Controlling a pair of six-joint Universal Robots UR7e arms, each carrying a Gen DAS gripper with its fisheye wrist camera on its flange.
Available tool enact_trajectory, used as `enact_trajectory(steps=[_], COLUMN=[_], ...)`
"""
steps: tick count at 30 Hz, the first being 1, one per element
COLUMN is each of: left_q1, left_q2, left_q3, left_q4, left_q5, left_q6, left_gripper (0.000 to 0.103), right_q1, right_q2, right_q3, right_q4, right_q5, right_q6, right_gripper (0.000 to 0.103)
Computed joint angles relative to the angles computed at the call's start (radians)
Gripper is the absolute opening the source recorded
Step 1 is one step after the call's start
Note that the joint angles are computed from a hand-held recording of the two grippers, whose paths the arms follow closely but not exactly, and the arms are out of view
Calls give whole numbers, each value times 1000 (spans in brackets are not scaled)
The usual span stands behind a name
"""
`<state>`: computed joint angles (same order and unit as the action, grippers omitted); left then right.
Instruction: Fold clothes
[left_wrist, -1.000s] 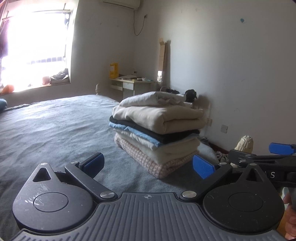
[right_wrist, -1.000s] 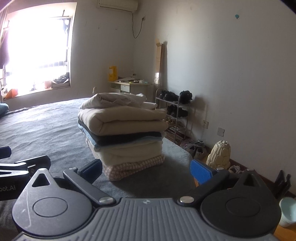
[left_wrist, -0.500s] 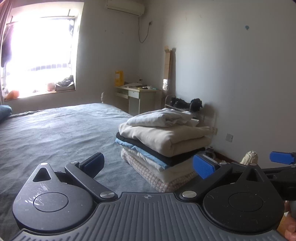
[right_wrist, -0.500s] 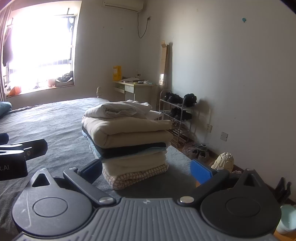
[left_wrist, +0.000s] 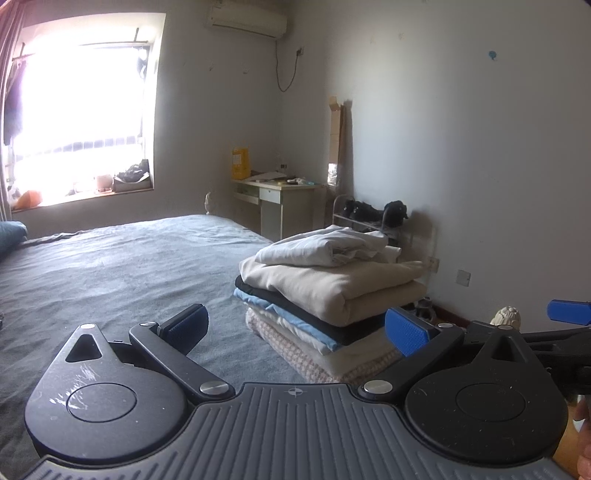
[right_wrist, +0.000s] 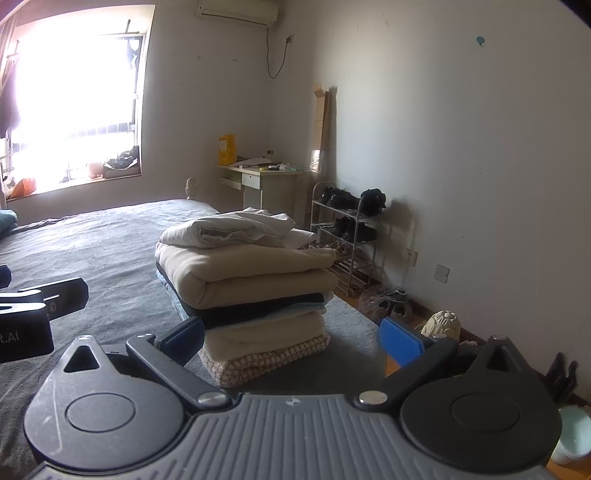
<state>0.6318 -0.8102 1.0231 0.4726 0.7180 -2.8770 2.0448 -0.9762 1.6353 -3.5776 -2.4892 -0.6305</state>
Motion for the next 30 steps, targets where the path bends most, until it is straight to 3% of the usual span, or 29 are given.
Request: enact_trajectory(steps=[30], left_q1=[-13], left_q2=[-4], left_q3=[25], left_q4=[27], left_q5=[-29], left_q6=[-63], left_gripper=[103], right_q1=[7], right_q2=[-2], right_q3=[33], right_q4=[-26], right_q5=[-1], right_q6=[-12], right_gripper=[103])
